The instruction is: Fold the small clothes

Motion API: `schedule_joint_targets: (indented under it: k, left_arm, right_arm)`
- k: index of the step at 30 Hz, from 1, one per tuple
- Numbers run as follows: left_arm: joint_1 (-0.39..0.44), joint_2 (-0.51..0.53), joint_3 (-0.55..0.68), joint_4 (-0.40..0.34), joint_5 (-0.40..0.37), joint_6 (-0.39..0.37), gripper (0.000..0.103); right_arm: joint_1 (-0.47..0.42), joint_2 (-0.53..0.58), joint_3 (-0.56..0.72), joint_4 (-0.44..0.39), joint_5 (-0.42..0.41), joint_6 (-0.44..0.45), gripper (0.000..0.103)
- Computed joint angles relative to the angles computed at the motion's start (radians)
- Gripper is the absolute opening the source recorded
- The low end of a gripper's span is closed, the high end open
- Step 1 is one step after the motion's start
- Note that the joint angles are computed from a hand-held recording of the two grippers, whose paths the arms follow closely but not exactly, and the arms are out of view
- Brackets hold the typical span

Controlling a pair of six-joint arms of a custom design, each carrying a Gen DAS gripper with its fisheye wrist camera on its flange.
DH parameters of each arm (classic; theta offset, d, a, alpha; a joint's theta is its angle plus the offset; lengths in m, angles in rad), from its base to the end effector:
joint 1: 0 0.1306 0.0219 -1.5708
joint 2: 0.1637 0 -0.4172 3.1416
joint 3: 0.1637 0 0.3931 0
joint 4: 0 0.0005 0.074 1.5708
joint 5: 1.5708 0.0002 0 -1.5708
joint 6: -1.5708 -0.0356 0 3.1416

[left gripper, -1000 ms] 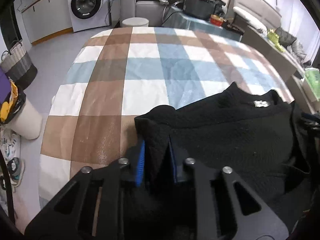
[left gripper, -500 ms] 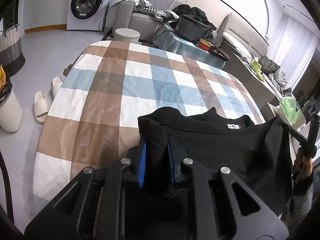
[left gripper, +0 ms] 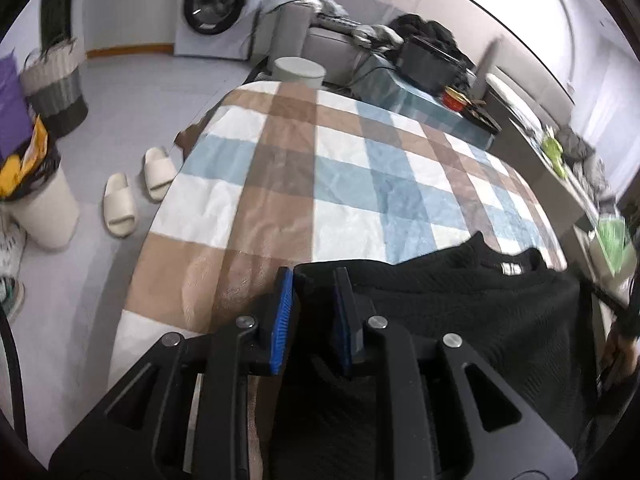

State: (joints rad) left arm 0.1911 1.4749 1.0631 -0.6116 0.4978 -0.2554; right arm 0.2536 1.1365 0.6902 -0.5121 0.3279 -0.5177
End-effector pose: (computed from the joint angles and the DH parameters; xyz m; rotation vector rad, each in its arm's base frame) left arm 0.4599 0.0711 0.2995 0.2553 2.4602 -0.4582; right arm 0.3193 0.0704 0.2747 0.4506 2.4172 -0.0844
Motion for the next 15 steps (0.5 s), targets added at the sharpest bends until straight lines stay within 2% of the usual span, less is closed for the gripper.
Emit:
schedule_joint_targets:
  k: [1, 3, 4, 5, 7, 8, 9, 10, 11, 12, 15]
  left_arm:
    - [-0.011, -0.005, -0.003, 0.003, -0.01, -0.02, 0.026]
    - [-0.027, -0.004, 0.0, -0.023, -0.023, -0.047, 0.058]
    - [-0.035, 0.0, 0.003, -0.04, -0.032, -0.056, 0.061]
    - [-0.04, 0.001, 0.002, -0.05, -0.034, -0.063, 0.062]
    - [-0.049, 0.004, -0.001, -0.072, -0.043, -0.085, 0.062]
    - [-0.052, -0.001, -0.011, -0.061, -0.048, -0.088, 0.06]
    - [-0.055, -0.01, -0.027, -0.033, -0.051, -0.093, 0.043]
    - [-0.059, -0.016, -0.036, -0.017, -0.062, -0.095, 0.03]
    - [-0.061, -0.018, -0.037, -0.014, -0.066, -0.101, 0.012]
    - [-0.057, -0.02, -0.038, -0.008, -0.05, -0.099, 0.006]
    - [-0.03, -0.058, -0.06, 0.066, 0.026, -0.055, 0.005]
  right_arm:
    - [0.0, 0.005, 0.003, -0.009, -0.009, 0.002, 0.009]
    - [0.001, 0.017, 0.01, -0.027, -0.026, 0.007, 0.016]
    - [0.002, 0.02, 0.011, -0.028, -0.032, 0.007, 0.019]
    - [0.004, 0.022, 0.009, -0.026, -0.039, 0.009, 0.024]
    - [0.014, 0.018, 0.006, -0.031, -0.036, 0.006, 0.027]
    - [0.018, 0.017, 0.005, -0.03, -0.036, 0.008, 0.028]
    - [0.022, 0.017, 0.004, -0.031, -0.033, 0.009, 0.028]
    - [0.025, 0.018, 0.004, -0.032, -0.028, 0.009, 0.028]
    - [0.026, 0.019, 0.004, -0.031, -0.027, 0.01, 0.028]
    - [0.023, 0.021, 0.004, -0.029, -0.028, 0.011, 0.028]
    - [0.02, 0.022, 0.003, -0.025, -0.034, 0.01, 0.028]
